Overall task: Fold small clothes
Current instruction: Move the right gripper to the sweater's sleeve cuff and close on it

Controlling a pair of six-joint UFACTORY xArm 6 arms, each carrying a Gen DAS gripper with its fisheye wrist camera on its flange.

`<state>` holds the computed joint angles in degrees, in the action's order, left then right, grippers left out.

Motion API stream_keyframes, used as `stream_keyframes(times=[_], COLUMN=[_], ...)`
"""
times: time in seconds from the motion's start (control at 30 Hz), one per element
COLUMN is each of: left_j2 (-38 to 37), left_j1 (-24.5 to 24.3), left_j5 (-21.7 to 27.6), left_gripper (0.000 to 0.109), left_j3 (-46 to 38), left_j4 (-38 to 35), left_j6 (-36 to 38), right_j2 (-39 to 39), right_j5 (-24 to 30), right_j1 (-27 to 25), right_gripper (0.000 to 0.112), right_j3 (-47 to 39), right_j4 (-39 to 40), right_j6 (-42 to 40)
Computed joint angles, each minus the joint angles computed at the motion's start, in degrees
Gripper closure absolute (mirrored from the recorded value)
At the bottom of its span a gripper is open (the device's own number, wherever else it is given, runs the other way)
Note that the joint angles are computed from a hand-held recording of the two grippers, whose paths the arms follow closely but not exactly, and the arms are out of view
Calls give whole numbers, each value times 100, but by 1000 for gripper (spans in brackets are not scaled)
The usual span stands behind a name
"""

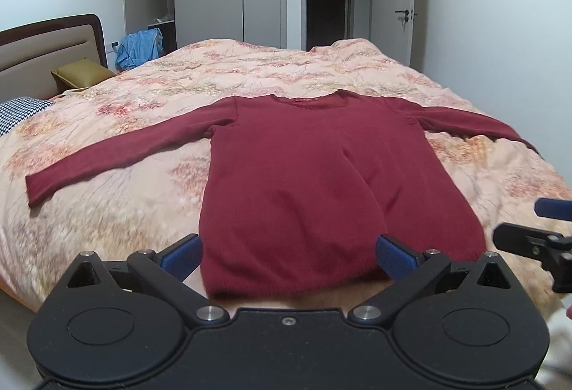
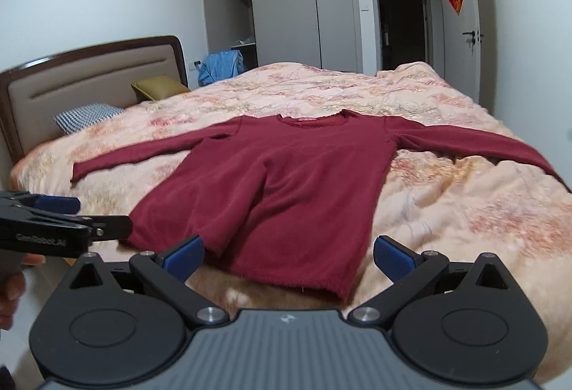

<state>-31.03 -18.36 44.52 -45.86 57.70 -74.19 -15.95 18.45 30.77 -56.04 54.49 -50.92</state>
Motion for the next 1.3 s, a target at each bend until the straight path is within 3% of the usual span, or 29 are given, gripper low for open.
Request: stream_keyframes(times=[0.1, 0.2, 0.33, 0.47, 0.83, 0.97, 1.07, 1.3], left_j2=[463, 995, 1784, 2652, 4910, 5509, 5855, 6237], left_j1=[419, 722, 971, 1135, 1419, 1480, 1512, 1445], left_j5=[-339, -551, -668, -803, -1542, -2006, -2375, -2311], left_gripper=[6, 6, 6, 6, 6, 6, 6, 6], left_j3=[-359, -826, -1593, -2481, -4830, -5367, -5584, -5746], left_j4=[-204, -426, -585, -728, -1230, -873, -1092, -1444], left_j6=[318, 671, 1132, 1606, 2240, 1958, 2156, 2597], right_j2=[500, 918, 1532, 2195, 3631, 4178, 4716, 6294], right_j5=[51, -242, -554, -525, -721, -129, 107, 587], right_j1=[-94, -126, -259, -563, -1359, -1784, -2026, -2473], right_gripper=[9, 9, 9, 9, 9, 9, 9, 9], right_j3=[-410, -684, -1178, -1841, -3331, -4144, -4849, -7087], right_j4=[-45, 62, 477, 703, -1084, -1512, -1835, -2158], right_j6=[132, 198, 77, 250, 2120, 2783, 3430, 4879])
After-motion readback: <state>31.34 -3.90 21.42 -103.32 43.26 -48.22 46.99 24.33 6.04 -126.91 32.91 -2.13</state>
